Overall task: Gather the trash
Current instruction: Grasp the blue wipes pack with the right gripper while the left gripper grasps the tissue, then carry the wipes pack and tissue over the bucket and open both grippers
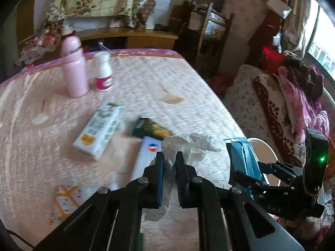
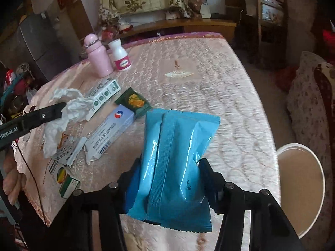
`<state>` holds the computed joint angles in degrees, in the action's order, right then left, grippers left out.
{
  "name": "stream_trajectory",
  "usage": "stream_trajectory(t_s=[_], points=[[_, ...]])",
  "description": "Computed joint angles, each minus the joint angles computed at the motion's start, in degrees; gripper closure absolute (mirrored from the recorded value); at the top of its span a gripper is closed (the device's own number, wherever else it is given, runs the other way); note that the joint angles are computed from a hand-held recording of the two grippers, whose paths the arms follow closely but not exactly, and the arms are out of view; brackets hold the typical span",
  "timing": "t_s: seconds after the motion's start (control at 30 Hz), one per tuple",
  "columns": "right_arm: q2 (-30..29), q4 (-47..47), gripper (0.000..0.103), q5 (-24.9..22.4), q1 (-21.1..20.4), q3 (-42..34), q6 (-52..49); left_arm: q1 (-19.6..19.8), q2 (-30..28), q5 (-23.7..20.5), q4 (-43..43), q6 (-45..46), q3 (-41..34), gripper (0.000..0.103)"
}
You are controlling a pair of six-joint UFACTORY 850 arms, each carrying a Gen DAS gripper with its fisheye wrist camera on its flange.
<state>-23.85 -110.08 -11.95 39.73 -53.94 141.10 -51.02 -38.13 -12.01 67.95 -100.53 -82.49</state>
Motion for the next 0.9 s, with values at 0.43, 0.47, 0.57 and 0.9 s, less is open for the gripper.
stream_trajectory(t_s=[0.43,0.47,0.57,0.9], points=[[11.7,-4.2,0.046,-5.3,-4.2,13.7,7.7,-6.1,-10.3,-4.8,-23.0,27.2,-17.6,0.092],[12.6,-4.1,0.046,-5.6,-4.8,14.7,8.0,-6.4,-11.1,-5.2,-24.5,29.0,-19.0,0.092],[14.5,-3.3,0.046,-6.3,-6.3,17.3,8.0,-7.3,-13.9,-6.6,-29.1,34.6,-23.7,0.092],[19.6,-5.0,0.045,-6.6,-13.1,24.8,11.1,-9.2,-25.6,-13.2,-47.1,54.5,-43.1,0.092]])
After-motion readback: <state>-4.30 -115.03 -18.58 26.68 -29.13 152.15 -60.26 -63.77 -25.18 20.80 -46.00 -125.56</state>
